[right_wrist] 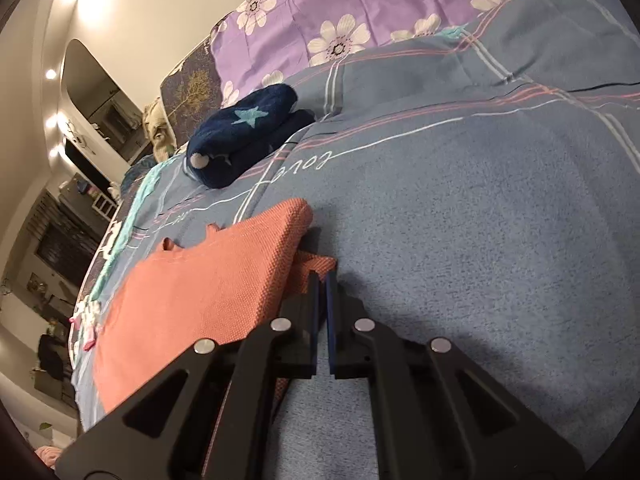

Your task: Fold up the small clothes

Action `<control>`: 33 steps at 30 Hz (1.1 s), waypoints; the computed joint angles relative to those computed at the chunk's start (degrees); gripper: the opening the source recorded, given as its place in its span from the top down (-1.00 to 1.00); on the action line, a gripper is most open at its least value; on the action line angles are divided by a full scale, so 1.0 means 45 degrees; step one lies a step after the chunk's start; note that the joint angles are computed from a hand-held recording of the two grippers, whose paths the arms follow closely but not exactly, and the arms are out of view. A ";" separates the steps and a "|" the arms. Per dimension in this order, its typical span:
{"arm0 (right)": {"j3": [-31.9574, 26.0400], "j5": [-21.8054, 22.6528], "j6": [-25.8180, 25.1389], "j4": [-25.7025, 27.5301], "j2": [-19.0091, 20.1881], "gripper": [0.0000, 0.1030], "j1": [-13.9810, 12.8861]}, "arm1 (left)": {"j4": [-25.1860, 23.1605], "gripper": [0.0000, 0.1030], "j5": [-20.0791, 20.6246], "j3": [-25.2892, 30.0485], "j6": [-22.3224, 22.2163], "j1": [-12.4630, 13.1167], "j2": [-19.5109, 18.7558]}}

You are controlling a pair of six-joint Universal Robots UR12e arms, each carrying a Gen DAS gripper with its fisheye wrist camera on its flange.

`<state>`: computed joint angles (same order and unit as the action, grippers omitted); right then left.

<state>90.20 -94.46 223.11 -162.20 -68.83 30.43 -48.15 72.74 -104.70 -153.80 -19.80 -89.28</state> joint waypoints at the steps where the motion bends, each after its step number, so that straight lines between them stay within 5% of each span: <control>1: 0.0025 -0.0255 0.0156 0.0157 -0.0083 0.93 0.0047 | -0.0086 0.53 -0.0122 -0.0012 -0.0053 0.0039 0.0028; 6: -0.0227 -0.0434 -0.1371 -0.0029 -0.0369 0.92 0.0476 | -0.0605 0.34 -0.0776 -0.0165 0.0741 0.0107 0.0312; 10: -0.1370 -0.0551 -0.3056 0.2663 0.0047 0.87 0.0763 | 0.0154 0.33 -0.0656 -0.0579 0.1143 0.0053 0.0410; 12: -0.1549 -0.0849 -0.2451 0.3889 0.0328 1.00 0.0679 | 0.0394 0.33 -0.0918 -0.0729 0.1135 0.0150 0.0477; 16: -0.1260 -0.0357 -0.1843 0.3390 0.0230 1.00 0.0494 | 0.0350 0.33 -0.1263 -0.0860 0.1001 0.0400 0.0687; 21: -0.2097 -0.2538 -0.2757 0.4856 0.0550 1.00 0.1130 | 0.0635 0.32 -0.1500 -0.1157 0.0951 0.0708 0.1100; 23: -0.2241 -0.2855 -0.2529 0.5166 0.0545 0.91 0.1258 | 0.0936 0.30 -0.1568 -0.1343 0.1021 0.0878 0.1329; 26: -0.2406 -0.3658 -0.2164 0.5795 0.0494 0.54 0.1425 | 0.1066 0.30 -0.1688 -0.1412 0.0908 0.1160 0.1478; 33: -0.2618 -0.5005 -0.2135 0.6596 0.0302 0.48 0.2049 | 0.1348 0.28 -0.2120 -0.1873 0.0513 0.2042 0.2016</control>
<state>78.42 -116.98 213.50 -132.52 -67.47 39.65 -42.08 63.21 -113.13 -151.50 -10.61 -80.21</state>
